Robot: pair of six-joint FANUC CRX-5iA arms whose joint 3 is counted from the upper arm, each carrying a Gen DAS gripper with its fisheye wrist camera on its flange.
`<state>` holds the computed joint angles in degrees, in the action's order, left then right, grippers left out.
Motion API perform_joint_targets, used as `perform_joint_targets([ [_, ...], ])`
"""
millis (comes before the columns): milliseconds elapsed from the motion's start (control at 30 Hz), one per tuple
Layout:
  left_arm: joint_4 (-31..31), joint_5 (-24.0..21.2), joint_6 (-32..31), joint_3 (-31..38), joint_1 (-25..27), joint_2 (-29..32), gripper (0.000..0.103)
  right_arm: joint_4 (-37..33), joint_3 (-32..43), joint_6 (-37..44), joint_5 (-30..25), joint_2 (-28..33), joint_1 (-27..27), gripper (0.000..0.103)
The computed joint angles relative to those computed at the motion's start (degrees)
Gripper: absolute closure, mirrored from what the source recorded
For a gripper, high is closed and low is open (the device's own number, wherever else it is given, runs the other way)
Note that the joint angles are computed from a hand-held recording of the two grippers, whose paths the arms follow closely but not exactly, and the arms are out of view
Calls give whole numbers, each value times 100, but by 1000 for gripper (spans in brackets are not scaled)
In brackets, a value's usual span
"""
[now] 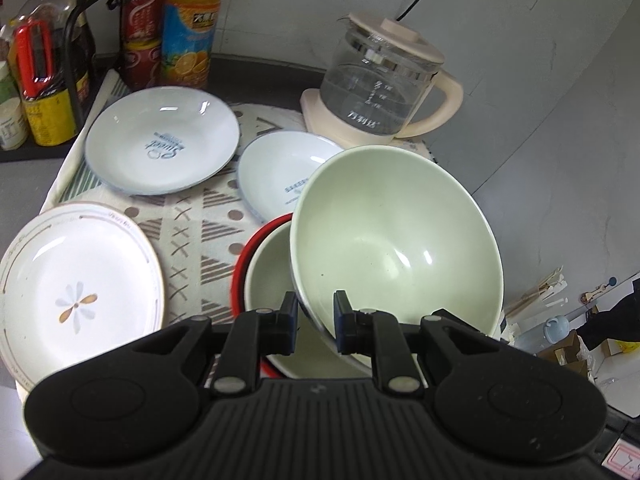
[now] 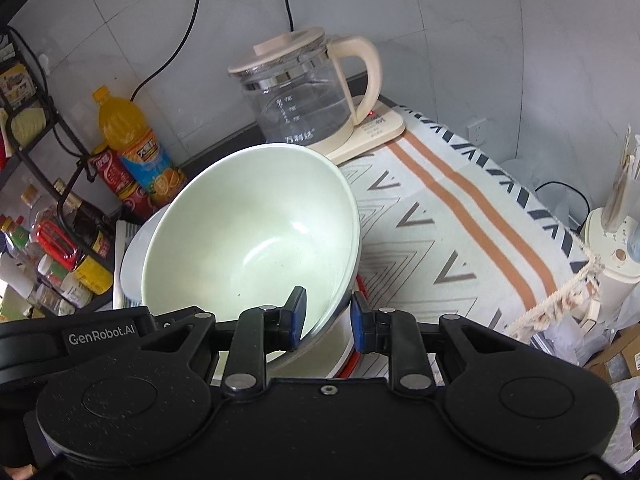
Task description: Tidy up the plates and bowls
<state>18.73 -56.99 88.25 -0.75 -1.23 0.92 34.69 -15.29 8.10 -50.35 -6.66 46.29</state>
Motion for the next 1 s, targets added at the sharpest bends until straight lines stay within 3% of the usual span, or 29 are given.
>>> perform_joint_targets([
  [600,-160,-355,151,99,86,198,85,-531,284,381,-174,268,54,78],
  [767,-284,-239,160,88,82,166,84,-698,372,497,-220,331,-5,75],
  [1000,-407,-312,307,189,148,212,84,-440,240,449,-201,225,59,71],
])
